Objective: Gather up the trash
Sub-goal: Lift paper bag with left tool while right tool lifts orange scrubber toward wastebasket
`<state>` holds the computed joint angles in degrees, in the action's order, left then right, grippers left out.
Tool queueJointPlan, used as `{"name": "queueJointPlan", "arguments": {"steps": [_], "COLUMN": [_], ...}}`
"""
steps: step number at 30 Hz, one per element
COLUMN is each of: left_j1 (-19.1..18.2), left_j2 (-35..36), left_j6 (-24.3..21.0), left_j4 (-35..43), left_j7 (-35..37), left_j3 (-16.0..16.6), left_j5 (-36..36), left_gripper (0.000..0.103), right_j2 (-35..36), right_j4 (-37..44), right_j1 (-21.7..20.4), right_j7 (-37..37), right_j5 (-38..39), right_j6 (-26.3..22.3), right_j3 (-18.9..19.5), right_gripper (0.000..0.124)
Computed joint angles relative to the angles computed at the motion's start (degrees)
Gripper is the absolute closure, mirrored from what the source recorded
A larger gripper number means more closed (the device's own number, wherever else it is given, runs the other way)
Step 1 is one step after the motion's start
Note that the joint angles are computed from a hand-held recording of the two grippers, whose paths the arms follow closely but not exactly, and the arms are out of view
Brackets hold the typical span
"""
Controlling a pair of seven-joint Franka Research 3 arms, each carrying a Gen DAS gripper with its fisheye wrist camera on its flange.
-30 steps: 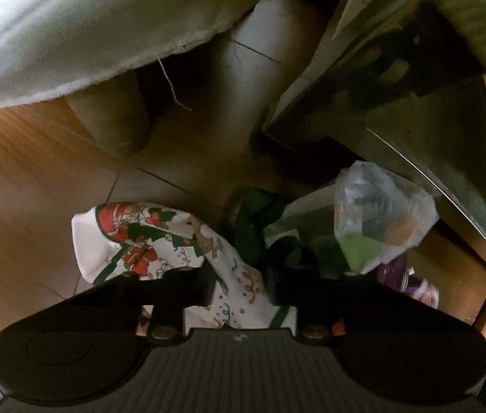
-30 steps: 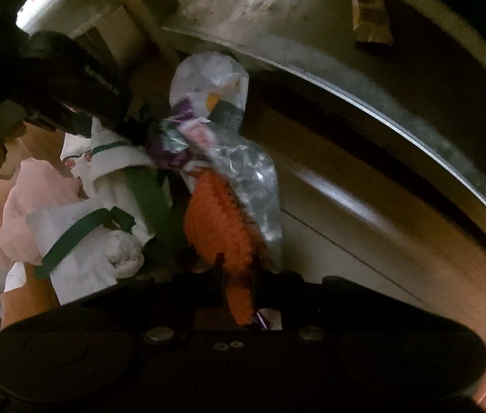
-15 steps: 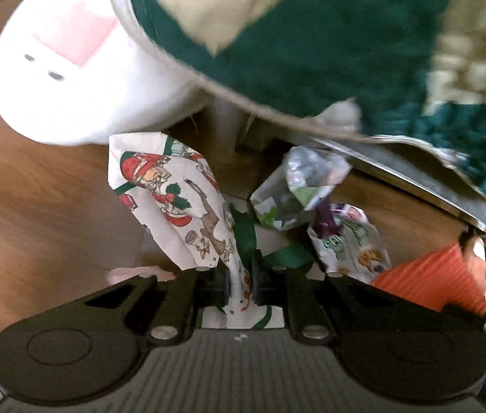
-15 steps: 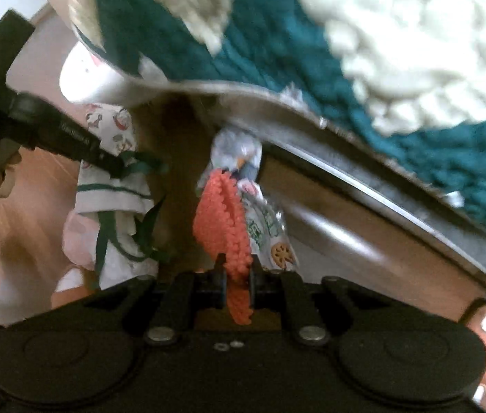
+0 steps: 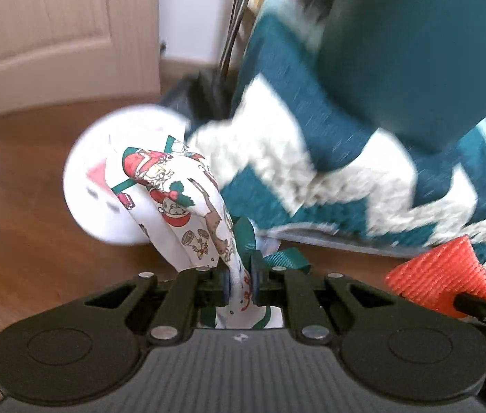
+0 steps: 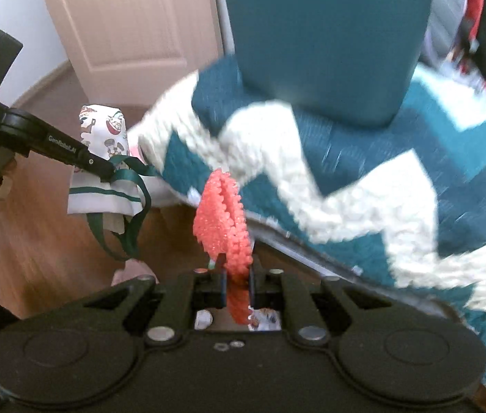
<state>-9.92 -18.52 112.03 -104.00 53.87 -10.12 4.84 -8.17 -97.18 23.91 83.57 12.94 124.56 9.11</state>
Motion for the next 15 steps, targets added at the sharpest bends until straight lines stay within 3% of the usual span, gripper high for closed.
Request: {"name": "queueJointPlan", "arguments": {"steps": [9,15], "left_j1": [-0.7,-3.5], "left_j2": [3.0,13.2], "left_j6": [-3.5,-8.8], "left_j4": [18.9,40.0], "left_j7": [-5.7,-6.2], "left_j3": [-5.0,-9.4], "left_j5": [8.8,18.5], "left_gripper": [0.092,0.092], "right_j2": [-4.8,-2.1], "right_j4": [6.2,16.2], "right_j1": [-1.6,-3.1], "right_j7": [-0.5,0.5], "right_j5": [-2.3,-4.3], "right_j6": [3.1,4.6], "right_j3": [-0.2,-0.4], "right_gripper": [0.113,0.113]}}
